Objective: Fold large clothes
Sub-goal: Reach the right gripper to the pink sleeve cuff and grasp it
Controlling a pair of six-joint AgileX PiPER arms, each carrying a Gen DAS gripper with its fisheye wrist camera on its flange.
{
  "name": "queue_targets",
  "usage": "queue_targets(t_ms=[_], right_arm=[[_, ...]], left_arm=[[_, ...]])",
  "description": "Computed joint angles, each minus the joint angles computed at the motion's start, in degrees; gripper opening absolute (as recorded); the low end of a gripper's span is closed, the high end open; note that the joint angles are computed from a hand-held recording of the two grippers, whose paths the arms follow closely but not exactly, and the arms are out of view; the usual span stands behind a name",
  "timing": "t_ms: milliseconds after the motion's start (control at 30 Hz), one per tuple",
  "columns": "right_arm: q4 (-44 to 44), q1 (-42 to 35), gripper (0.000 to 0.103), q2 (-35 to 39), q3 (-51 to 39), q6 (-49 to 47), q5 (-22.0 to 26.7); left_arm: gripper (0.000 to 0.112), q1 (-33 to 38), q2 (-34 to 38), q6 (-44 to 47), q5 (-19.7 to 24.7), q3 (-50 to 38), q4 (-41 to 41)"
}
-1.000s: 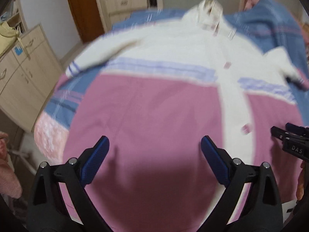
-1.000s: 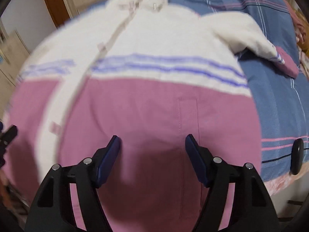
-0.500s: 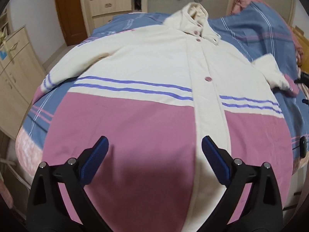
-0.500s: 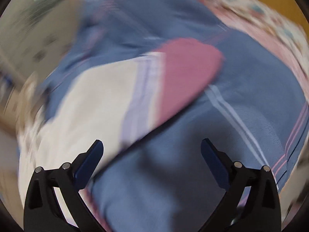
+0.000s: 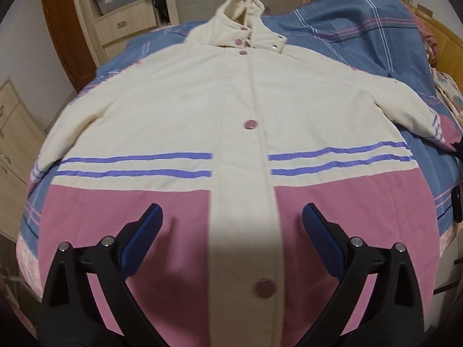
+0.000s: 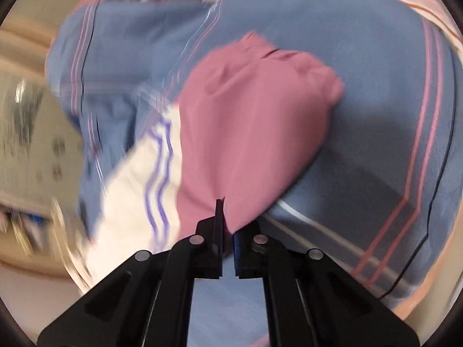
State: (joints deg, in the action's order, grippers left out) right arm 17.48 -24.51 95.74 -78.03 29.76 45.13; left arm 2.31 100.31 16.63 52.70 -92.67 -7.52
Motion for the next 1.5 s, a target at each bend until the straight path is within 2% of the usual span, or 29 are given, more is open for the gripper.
queue_targets(t_ms=[67, 100, 133, 167, 233, 300, 367, 400, 433, 500, 533, 567, 600, 667, 700, 733, 800, 900, 1033, 1067, 1100, 1133, 1167, 1200, 1267, 1300, 1333, 1433, 1500], right_arm=[[-5.70, 1.34, 0.023, -0.42, -1.25, 0.49, 0.03], [-11.25, 1.80, 0.048, -2.62, -1.40, 4.16, 1.25], [-16.98, 2.80, 0.081, -4.56, -0.79, 9.53, 1.59], [-22.71, 3.27, 0.089, -8.34, 0.64, 13.47, 0.98], [-34.00, 6.65, 0.086, -13.89, 1.93, 19.99, 1.21], [-38.27, 12.35, 0.073, -13.96, -0.77, 18.15, 1.80], [-33.45, 15.34, 0.059, -9.87, -4.89, 8.30, 3.50], [-31.19, 15.93, 0.052, -7.08, -7.90, 4.65, 6.23], [-30.45, 17.22, 0.052, -2.00, -11.54, 2.32, 10.11], [-30.71, 17.71, 0.052, 6.18, -16.89, 1.14, 15.66], [-28.13, 16.25, 0.052, 7.96, -16.13, -1.35, 15.67], [-25.81, 14.84, 0.052, 7.45, -14.51, -1.78, 16.59], [-24.85, 14.30, 0.053, 4.68, -12.54, -1.00, 15.25], [-23.00, 12.91, 0.070, -2.36, -6.98, 0.35, 11.24], [-19.66, 10.96, 0.092, -6.75, -4.01, 0.42, 9.07], [-15.36, 8.77, 0.101, -8.86, -1.96, -1.27, 6.07], [-3.91, 3.73, 0.101, -10.27, 0.31, -4.29, 5.63], [11.48, -3.55, 0.101, -4.47, 0.83, -10.06, 7.79], [14.84, -4.42, 0.100, -2.35, 2.31, 0.66, 4.68], [14.29, -4.42, 0.095, -1.39, -0.10, 2.45, 6.12], [14.34, -4.66, 0.068, -0.50, -2.75, 1.94, 8.19], [16.27, -5.18, 0.051, -0.20, -3.58, 0.11, 9.74], [20.49, -6.31, 0.048, -1.07, -3.51, -2.10, 10.52], [24.15, -7.71, 0.047, -1.96, -3.44, -5.03, 10.50], [24.58, -9.14, 0.052, -4.77, -2.12, -8.90, 11.83], [24.17, -9.95, 0.066, -6.94, -0.32, -8.99, 12.09], [25.53, -11.21, 0.073, -8.49, 1.68, -9.97, 12.12], [29.77, -15.69, 0.074, -11.04, 7.21, -15.27, 12.83], [30.10, -16.61, 0.074, -11.12, 9.26, -15.33, 11.17]], left_arm=[[0.098, -0.67, 0.62, 1.05, 1.11, -1.40, -2.08], [0.098, -1.29, 0.65, 1.64, 0.93, -1.93, -2.98], [0.098, -2.36, 0.31, 1.96, 0.27, -2.19, -2.94], [0.098, -3.55, 0.06, 1.28, -0.58, -2.31, -1.64], [0.098, -5.49, -0.20, -0.05, -2.31, -2.08, 0.09], [0.098, -6.51, 0.59, -0.74, -2.19, -2.16, 0.49], [0.095, -7.85, 2.91, -2.76, -1.50, -3.13, 1.38], [0.092, -8.25, 3.73, -3.24, -1.59, -3.11, 1.51], [0.089, -8.73, 4.60, -3.88, -1.34, -3.04, 1.94], [0.088, -9.25, 5.00, -5.33, -2.06, -2.10, 3.34], [0.088, -9.29, 4.59, -5.44, -2.91, -1.20, 3.55], [0.088, -9.14, 4.40, -5.36, -2.69, -1.19, 3.45], [0.088, -8.61, 4.03, -4.79, -2.18, -1.24, 2.47], [0.089, -7.14, 3.03, -3.13, -1.52, -1.24, -0.55], [0.089, -6.46, 2.36, -2.89, -1.47, -1.17, -1.58], [0.091, -5.88, 1.81, -2.73, -1.55, -1.13, -2.26], [0.093, -4.89, 0.90, -2.02, -1.38, -1.31, -4.04], [0.093, -4.32, -0.06, -0.61, -0.51, -1.78, -5.92], [0.095, -3.85, -2.72, 0.94, -1.76, 0.42, -5.05], [0.095, -3.48, -3.19, 0.99, -1.95, 0.77, -4.60], [0.095, -2.87, -3.54, 0.99, -1.92, 0.97, -4.60], [0.095, -2.08, -3.83, 1.35, -1.74, 1.17, -5.17], [0.096, -1.16, -4.07, 1.69, -1.37, 1.25, -5.97], [0.097, -0.25, -4.24, 2.21, -1.15, 1.41, -6.83], [0.098, 1.36, -4.49, 2.48, -0.51, 1.68, -8.16], [0.098, 1.92, -4.31, 2.41, 0.32, 1.35, -8.58], [0.098, 2.43, -4.21, 2.87, 0.93, 1.19, -9.32], [0.098, 3.05, -4.38, 4.05, 2.02, 1.23, -11.29], [0.098, 2.72, -4.96, 4.45, 1.90, 1.73, -11.69]])
